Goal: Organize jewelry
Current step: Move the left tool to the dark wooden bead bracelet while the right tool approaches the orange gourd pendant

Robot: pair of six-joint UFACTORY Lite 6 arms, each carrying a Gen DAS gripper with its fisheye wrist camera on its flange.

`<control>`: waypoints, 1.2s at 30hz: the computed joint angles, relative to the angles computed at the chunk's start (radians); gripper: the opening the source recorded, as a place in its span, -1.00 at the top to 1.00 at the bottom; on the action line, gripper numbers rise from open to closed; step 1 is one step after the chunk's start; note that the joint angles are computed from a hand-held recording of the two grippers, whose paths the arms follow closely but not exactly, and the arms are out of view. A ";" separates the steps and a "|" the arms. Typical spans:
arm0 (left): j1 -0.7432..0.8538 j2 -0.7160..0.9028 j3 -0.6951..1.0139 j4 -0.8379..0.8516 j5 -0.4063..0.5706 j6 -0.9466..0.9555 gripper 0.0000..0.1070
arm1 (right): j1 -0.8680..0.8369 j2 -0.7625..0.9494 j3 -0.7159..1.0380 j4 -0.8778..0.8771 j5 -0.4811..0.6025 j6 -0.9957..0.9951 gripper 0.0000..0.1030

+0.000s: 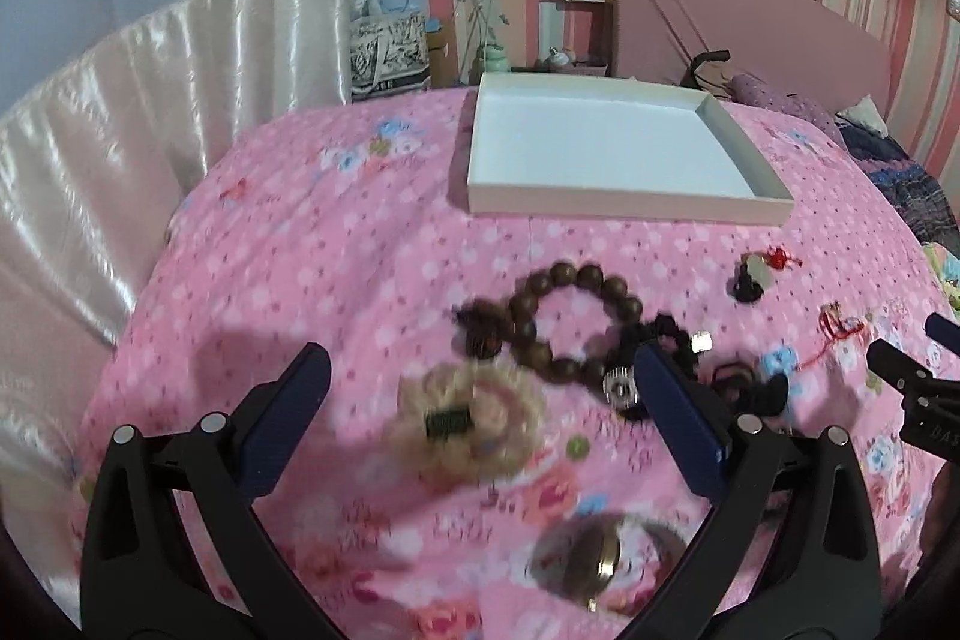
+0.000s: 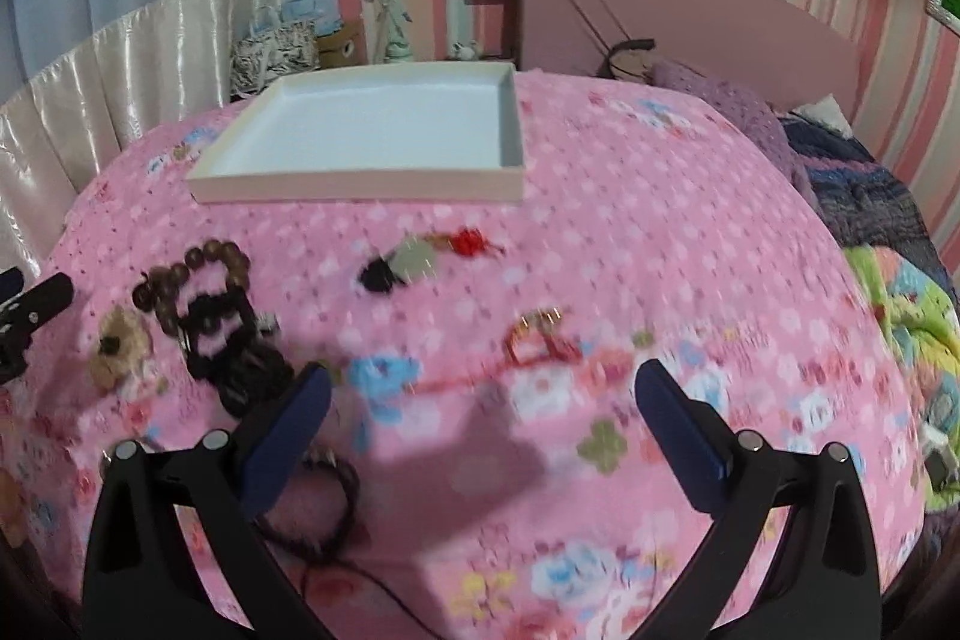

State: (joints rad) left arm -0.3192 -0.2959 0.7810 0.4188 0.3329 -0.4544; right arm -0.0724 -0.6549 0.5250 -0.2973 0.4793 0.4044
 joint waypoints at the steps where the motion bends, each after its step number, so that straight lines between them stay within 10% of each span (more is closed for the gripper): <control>1: -0.003 0.025 0.029 -0.003 0.004 0.015 -0.87 | 0.009 0.028 0.023 -0.023 -0.005 0.022 -0.96; 16: 0.047 0.367 0.413 -0.248 0.051 0.283 -0.87 | -0.031 0.436 0.407 -0.008 -0.065 0.011 -0.96; 31: 0.118 0.524 0.399 -0.384 -0.067 0.448 -0.87 | -0.029 0.687 0.445 -0.323 -0.171 0.324 -0.94; 36: 0.112 0.579 0.411 -0.450 -0.089 0.518 -0.87 | -0.034 0.765 0.454 -0.344 -0.197 0.337 -0.48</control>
